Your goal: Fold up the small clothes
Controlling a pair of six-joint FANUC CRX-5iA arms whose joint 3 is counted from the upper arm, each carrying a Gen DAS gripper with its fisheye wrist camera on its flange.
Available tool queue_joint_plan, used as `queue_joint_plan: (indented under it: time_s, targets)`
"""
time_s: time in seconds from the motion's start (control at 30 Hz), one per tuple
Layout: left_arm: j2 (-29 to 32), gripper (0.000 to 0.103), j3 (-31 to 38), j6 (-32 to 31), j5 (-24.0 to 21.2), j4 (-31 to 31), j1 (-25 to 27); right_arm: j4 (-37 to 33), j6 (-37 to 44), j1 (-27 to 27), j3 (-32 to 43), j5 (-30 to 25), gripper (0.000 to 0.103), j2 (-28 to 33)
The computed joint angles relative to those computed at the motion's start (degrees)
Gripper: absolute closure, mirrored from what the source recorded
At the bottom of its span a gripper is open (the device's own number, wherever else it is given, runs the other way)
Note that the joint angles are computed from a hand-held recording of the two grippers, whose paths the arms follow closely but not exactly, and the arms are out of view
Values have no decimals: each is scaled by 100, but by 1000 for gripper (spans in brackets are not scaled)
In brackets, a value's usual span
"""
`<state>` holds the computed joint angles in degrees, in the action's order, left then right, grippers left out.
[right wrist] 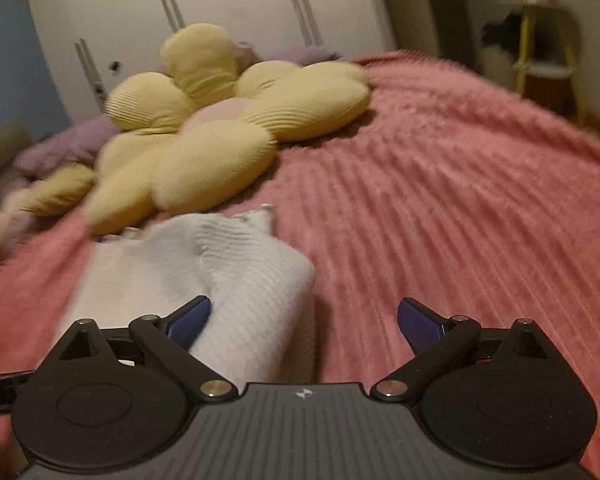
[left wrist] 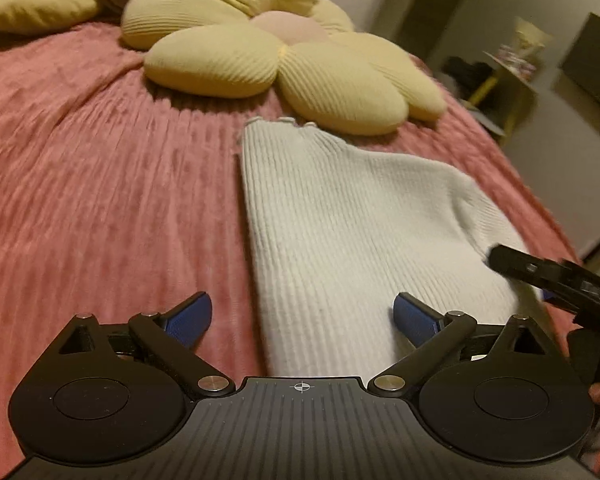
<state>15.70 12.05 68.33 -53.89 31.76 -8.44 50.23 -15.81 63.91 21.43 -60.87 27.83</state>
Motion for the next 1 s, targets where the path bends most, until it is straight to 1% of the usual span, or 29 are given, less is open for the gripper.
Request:
queue_joint_plan:
  time_s: [0.03,0.07,0.1,0.13,0.17,0.23,0.27,0.3,0.33,0.37,0.4,0.43,0.47,0.5,0.53,0.6,0.63,0.67,0.7,0.73,0.77,0.8,0.87,0.93,1.0]
  targets:
    - [-20,3,-33,-200,-28,122,86,54,-262,2,-391,397,5,-270]
    - [-36,4,-69,-256,-32,232,172,143,-505,7,-680,692,6,-458]
    - [1,5,-72,-204,-97,418,254,203,-693,-7,-948,987,8,-628]
    - [64,9,-104,-179,-212,726,332,153,-784,-29,-1091,1215,10,-725]
    - [164,15,-103,-95,-382,1042,386,26,-816,-55,-1136,1357,13,-759]
    - [449,21,93,223,-865,1372,424,12,-1016,-131,-1245,1569,15,-785]
    - [497,23,131,263,-894,1380,399,116,-1230,-174,-1320,1671,22,-808]
    - [523,26,180,240,-859,1322,366,195,-1419,-227,-1401,1838,36,-850]
    - [572,29,264,205,-877,1276,341,273,-1625,-288,-1498,2039,41,-907]
    - [618,28,331,207,-908,1254,329,386,-1820,-334,-1555,2113,43,-929]
    - [665,27,400,241,-937,1224,313,403,-1839,-339,-1543,2078,43,-922]
    - [726,24,489,276,-991,1193,306,277,-1712,-333,-1523,2063,43,-926]
    - [762,20,509,256,-1017,1246,315,105,-1566,-349,-1506,2131,41,-922]
    - [792,19,490,225,-1030,1371,327,-11,-1506,-383,-1525,2289,36,-927]
    - [817,17,438,237,-1006,1525,327,-35,-1515,-422,-1564,2435,33,-929]
    - [832,20,315,268,-930,1762,318,111,-1717,-482,-1624,2581,33,-911]
    - [867,33,311,301,-932,1832,310,100,-1752,-514,-1608,2649,33,-887]
    - [909,46,376,422,-933,1764,305,19,-1700,-534,-1539,2679,33,-841]
    - [929,53,419,606,-908,1660,302,-91,-1543,-529,-1418,2627,33,-774]
    - [942,63,419,805,-899,1644,314,-259,-1286,-504,-1244,2497,37,-690]
    - [928,72,368,953,-877,1698,333,-472,-972,-469,-1017,2300,49,-583]
    - [906,74,320,1040,-876,1762,352,-571,-882,-463,-921,2274,55,-531]
    - [803,80,209,964,-862,1888,395,-600,-858,-422,-765,2142,61,-470]
    - [714,83,203,879,-888,1997,432,-579,-615,-343,-486,1895,62,-364]
    - [663,84,308,901,-1026,2043,502,-457,-681,-331,-396,2069,63,-329]
